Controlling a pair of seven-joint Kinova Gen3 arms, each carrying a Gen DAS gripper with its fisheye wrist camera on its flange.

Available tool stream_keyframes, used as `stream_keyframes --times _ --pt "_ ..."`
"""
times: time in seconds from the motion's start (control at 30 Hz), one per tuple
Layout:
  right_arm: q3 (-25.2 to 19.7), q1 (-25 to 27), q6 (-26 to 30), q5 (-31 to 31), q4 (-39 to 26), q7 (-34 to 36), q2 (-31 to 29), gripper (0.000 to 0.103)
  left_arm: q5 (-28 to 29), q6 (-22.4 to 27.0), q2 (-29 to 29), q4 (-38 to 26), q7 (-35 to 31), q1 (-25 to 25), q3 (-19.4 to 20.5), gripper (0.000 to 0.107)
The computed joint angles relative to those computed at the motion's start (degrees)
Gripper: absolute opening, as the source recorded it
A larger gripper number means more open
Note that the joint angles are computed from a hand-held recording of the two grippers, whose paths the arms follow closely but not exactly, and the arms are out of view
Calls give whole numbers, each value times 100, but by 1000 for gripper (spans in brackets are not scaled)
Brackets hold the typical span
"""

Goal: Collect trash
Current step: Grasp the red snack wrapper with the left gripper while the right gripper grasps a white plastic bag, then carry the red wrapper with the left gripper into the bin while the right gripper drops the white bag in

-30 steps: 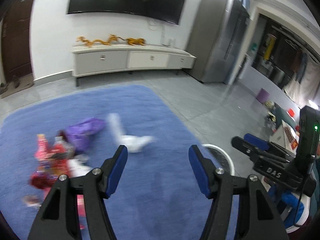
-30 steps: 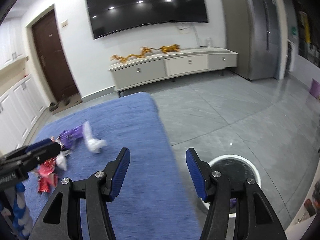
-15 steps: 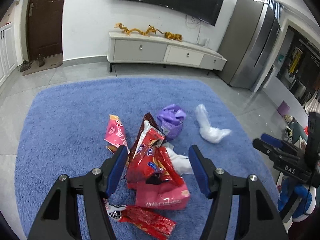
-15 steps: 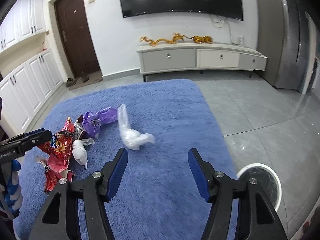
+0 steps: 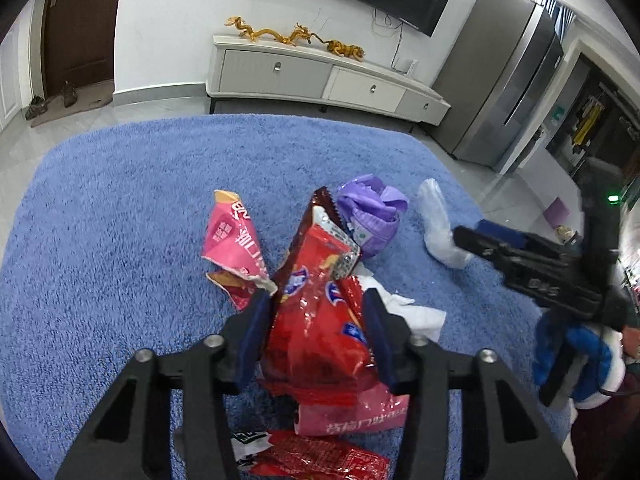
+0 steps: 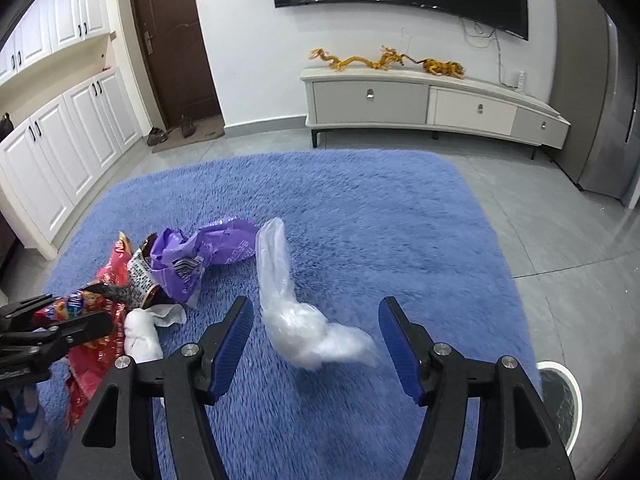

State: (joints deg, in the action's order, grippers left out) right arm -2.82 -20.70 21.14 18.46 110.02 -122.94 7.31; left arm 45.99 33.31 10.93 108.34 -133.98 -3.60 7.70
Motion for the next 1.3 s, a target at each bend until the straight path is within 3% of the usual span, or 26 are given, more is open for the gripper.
stream_keyframes --times 0.17,0.3,0.5,0.77,1.07,1.3 --pt "-88 116 -24 -387 -72 372 269 62 523 124 -155 226 -582 -212 -21 35" --pt "25 78 -206 -465 130 397 231 48 904 222 -340 410 -960 -248 -163 32" --pt "20 160 -387 -617 412 445 -63 39 1332 403 -594 590 -1266 -269 -440 30" --pt "-175 204 -460 -199 868 -185 -691 38 1698 749 -1097 864 -1564 -307 -816 30" --pt "-946 812 -390 104 1379 -685 -1672 38 1880 1006 -1827 1143 -1631 -219 -1233 30" --pt "-1242 1214 -318 -167 1624 -515 -2411 37 1788 848 -2182 1235 -1320 151 -1199 30"
